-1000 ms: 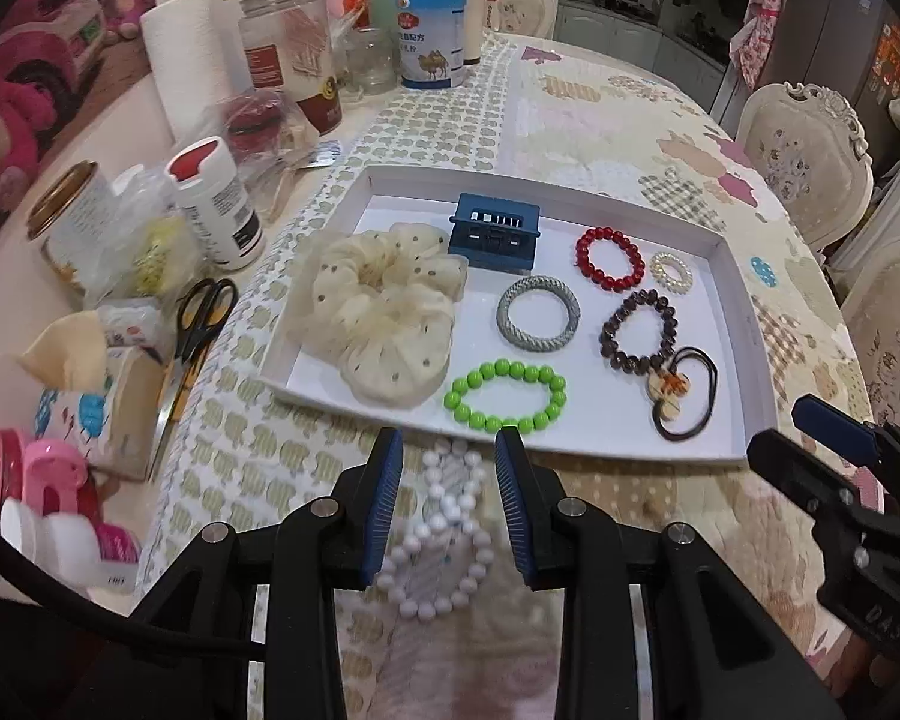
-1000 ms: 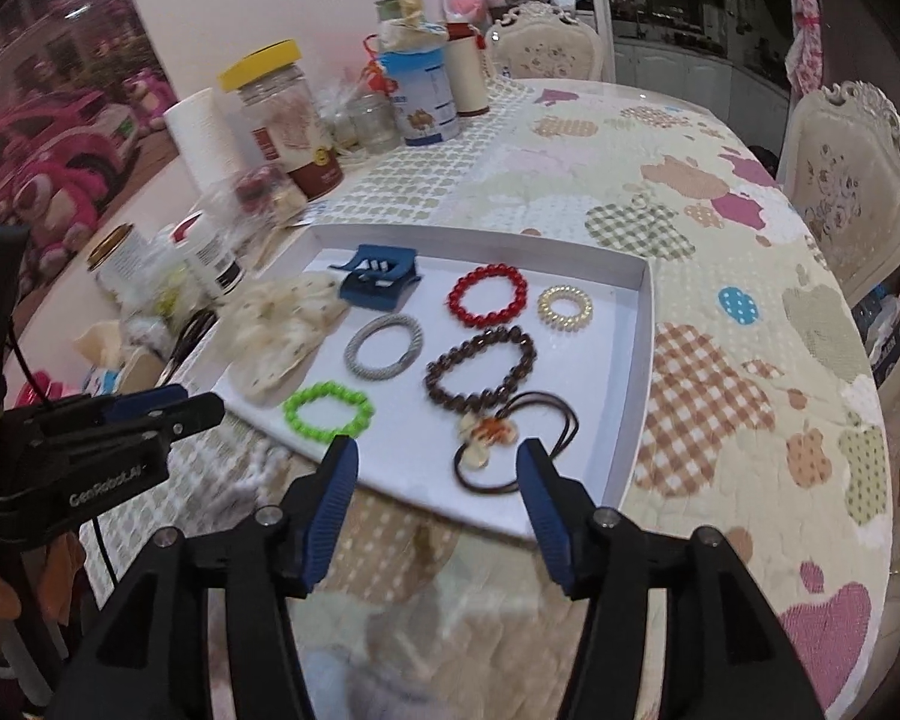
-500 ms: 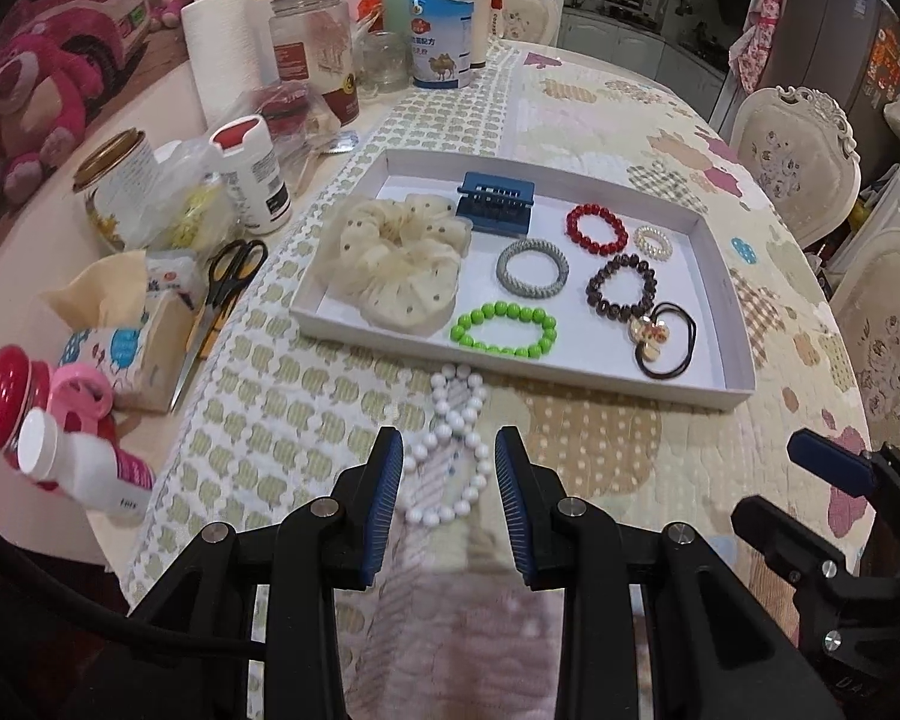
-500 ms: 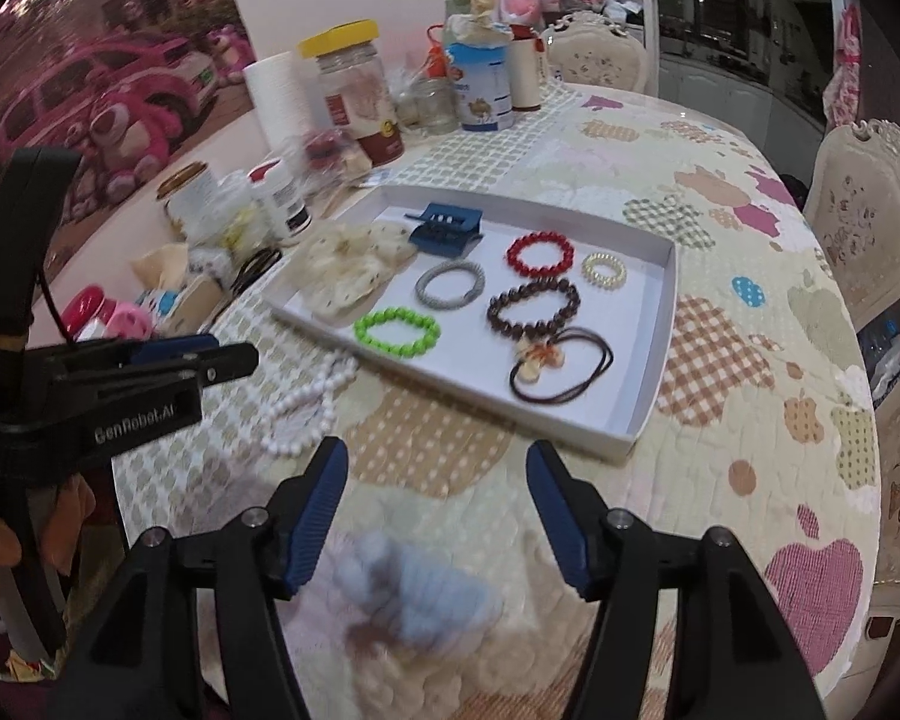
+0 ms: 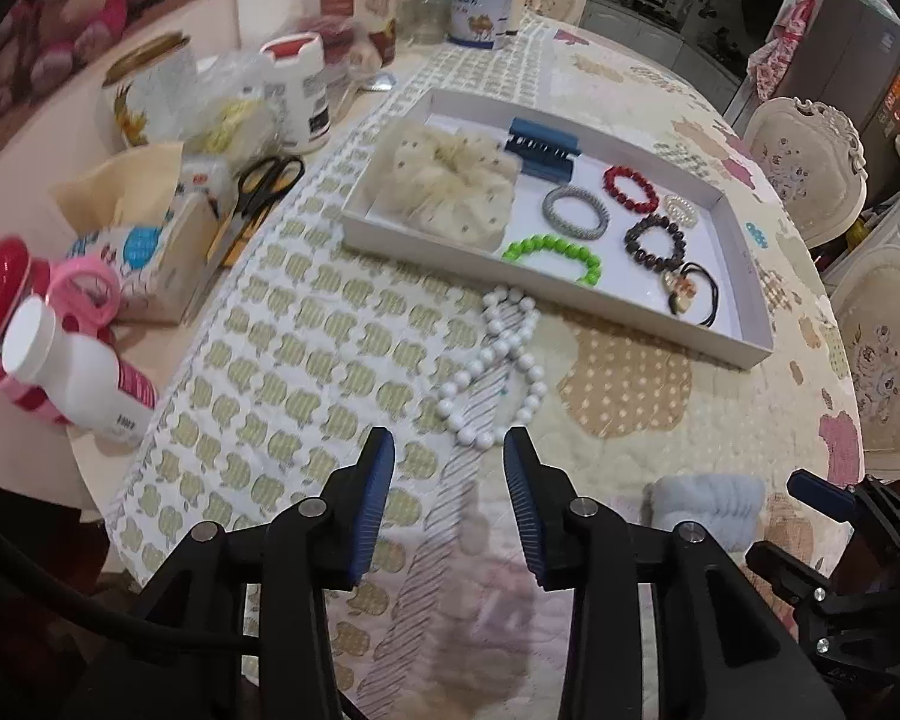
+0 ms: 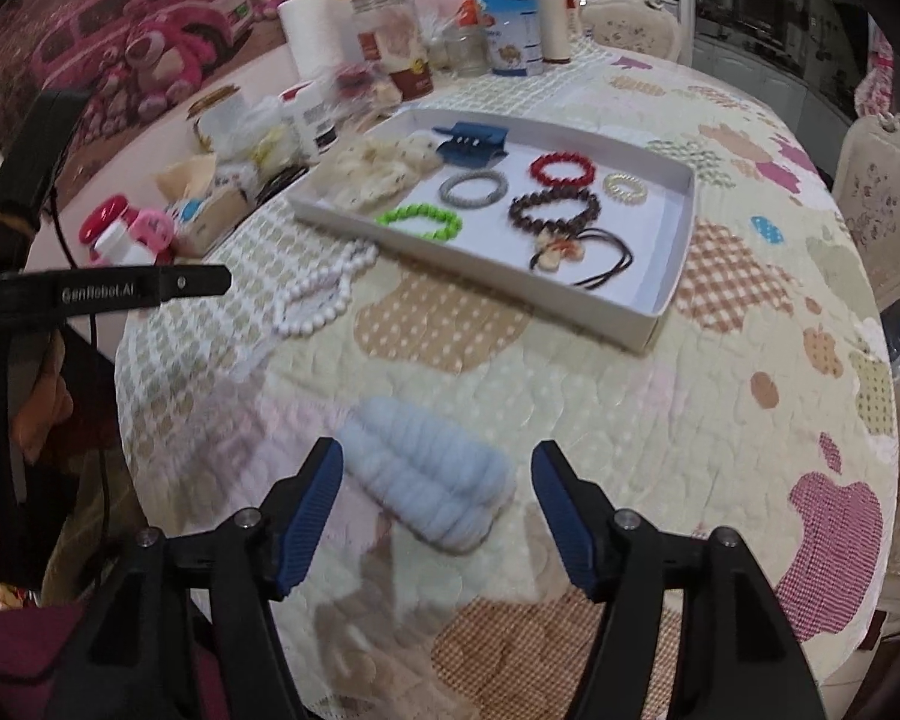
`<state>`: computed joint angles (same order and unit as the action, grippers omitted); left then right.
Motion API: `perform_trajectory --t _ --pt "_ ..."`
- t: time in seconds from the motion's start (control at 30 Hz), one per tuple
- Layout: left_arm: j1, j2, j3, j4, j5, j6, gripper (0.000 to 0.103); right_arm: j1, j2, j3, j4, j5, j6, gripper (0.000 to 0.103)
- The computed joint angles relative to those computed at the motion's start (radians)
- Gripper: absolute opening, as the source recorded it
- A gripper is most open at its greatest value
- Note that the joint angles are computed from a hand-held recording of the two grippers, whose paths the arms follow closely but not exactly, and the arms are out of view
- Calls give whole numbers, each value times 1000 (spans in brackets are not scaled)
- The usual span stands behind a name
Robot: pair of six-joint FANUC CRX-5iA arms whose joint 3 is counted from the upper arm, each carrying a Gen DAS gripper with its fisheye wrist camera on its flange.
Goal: Organize jewelry
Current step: 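Move the left tool to the white pearl strand while the right approaches the blue fuzzy scrunchie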
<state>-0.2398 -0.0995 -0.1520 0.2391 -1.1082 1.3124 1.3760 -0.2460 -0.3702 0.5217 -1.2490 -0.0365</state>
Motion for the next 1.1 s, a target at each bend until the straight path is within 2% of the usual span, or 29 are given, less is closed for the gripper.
perform_trajectory --t 0.17,0.27,0.43,0.8,0.9,1.1 --pt "31 9 -19 32 -24 -27 31 -18 24 10 -37 30 63 71" --pt "45 22 -27 62 -37 -47 36 -35 40 16 -52 41 104 75" --pt "35 48 -13 58 -28 -49 38 -61 71 32 -73 31 157 78" --pt "-34 125 65 -29 -5 -34 38 -105 80 31 -84 51 176 77" --pt "-43 146 79 -34 -5 -37 38 -108 68 12 -73 72 144 77" --pt "-52 182 102 -47 -2 -37 38 -117 49 -11 -70 110 118 70"
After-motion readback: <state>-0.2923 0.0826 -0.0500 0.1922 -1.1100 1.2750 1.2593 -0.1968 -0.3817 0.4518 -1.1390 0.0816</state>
